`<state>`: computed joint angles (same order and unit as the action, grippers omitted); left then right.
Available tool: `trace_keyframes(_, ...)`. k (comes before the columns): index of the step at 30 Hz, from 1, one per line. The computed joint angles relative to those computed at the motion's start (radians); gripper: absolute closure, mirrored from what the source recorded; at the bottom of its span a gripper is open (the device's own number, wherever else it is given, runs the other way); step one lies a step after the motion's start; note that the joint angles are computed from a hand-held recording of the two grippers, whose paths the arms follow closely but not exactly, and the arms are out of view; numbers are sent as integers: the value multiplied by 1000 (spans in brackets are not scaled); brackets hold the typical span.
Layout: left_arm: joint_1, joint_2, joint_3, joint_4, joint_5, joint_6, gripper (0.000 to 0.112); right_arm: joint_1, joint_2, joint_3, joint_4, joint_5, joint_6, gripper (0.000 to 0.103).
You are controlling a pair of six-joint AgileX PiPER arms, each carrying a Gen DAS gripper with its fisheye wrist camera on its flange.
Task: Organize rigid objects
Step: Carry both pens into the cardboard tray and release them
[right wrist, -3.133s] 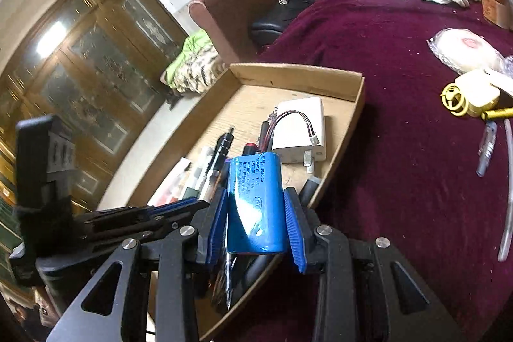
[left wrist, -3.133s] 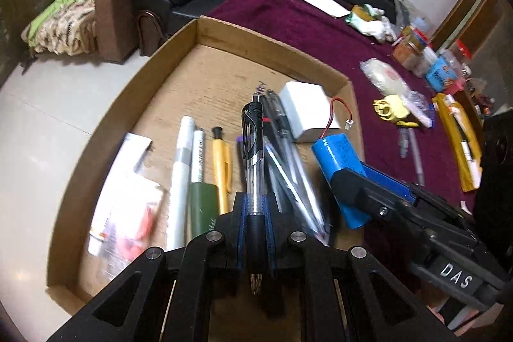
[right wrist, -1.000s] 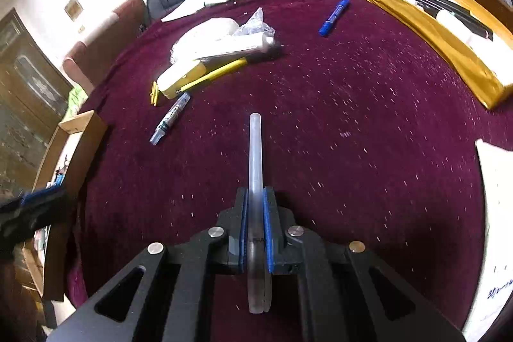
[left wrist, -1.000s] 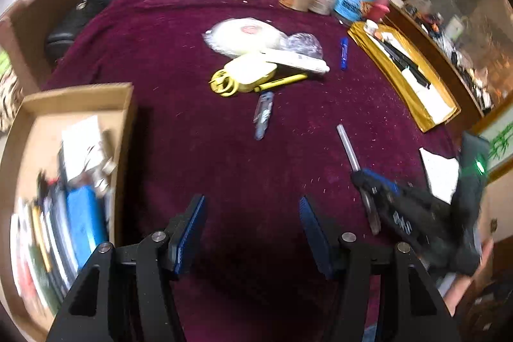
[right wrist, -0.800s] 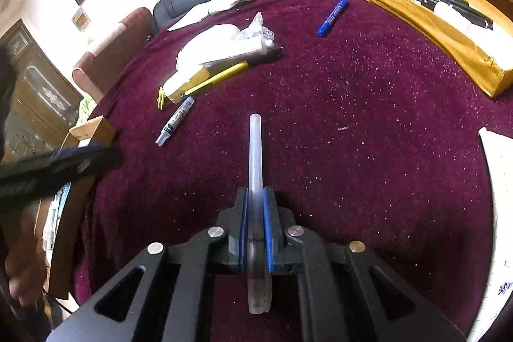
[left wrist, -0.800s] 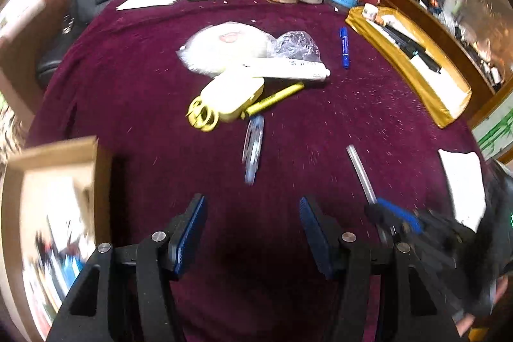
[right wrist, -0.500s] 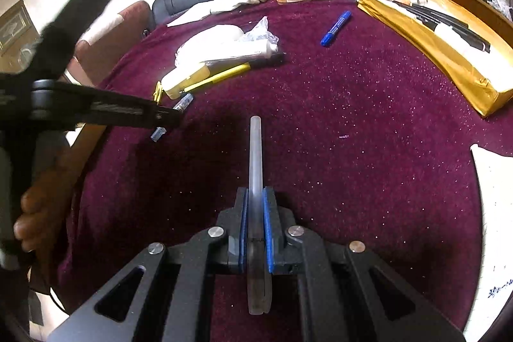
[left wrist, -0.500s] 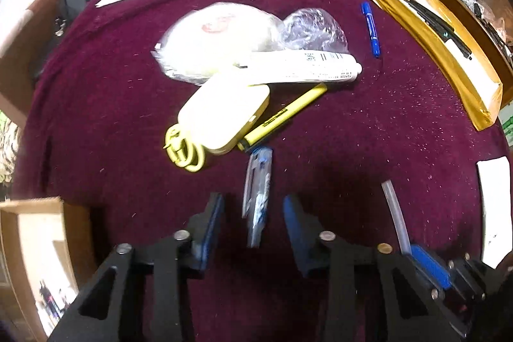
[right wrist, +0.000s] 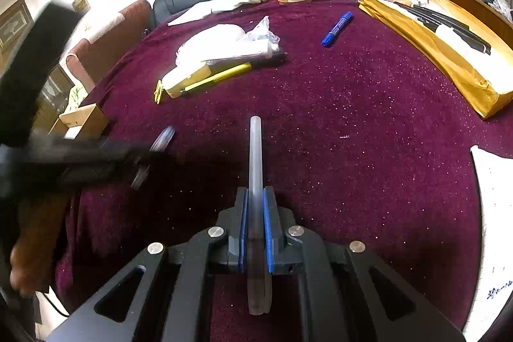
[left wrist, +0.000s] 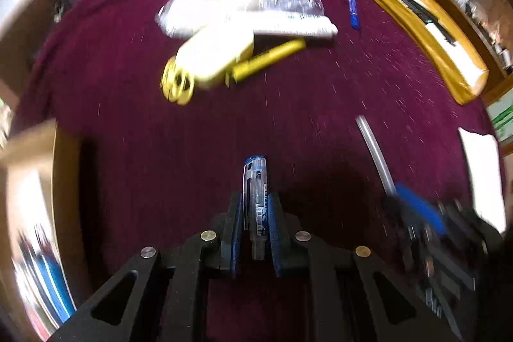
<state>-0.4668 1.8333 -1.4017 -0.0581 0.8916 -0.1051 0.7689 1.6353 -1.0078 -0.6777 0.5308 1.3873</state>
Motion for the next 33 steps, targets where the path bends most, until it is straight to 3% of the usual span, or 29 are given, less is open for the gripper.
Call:
trace_keyframes(2,14,-76,109,-50,-42,23,98,5,1,0,-2,-4,-7,95)
trace_keyframes(7,69,-285,344,-161,-138,77,98,-9,-37,49,22,-106,-41,95)
trace_keyframes(11,208,-465,448,-292,-101,198,98,16,-78,75,108,-225,-70,94)
trace_keyframes(15,426,-614,476,-341,-19,316,98,131,-20,-91,243,-225,-243,94)
trace_keyframes(18,605,-643,478,-388,13,415,98,187,81,-268,359,-160,-381,94)
trace_keyframes(22,822,-567,446,-428,36,542,98,197,256,-536,610,-61,-613,94)
trace_keyframes(27,888,-442,387,-435,8,569,98,188,465,-869,705,99,-683,94)
trace_keyframes(33,887,-362,347,-423,-14,560,98,160,635,-1151,778,250,-699,94)
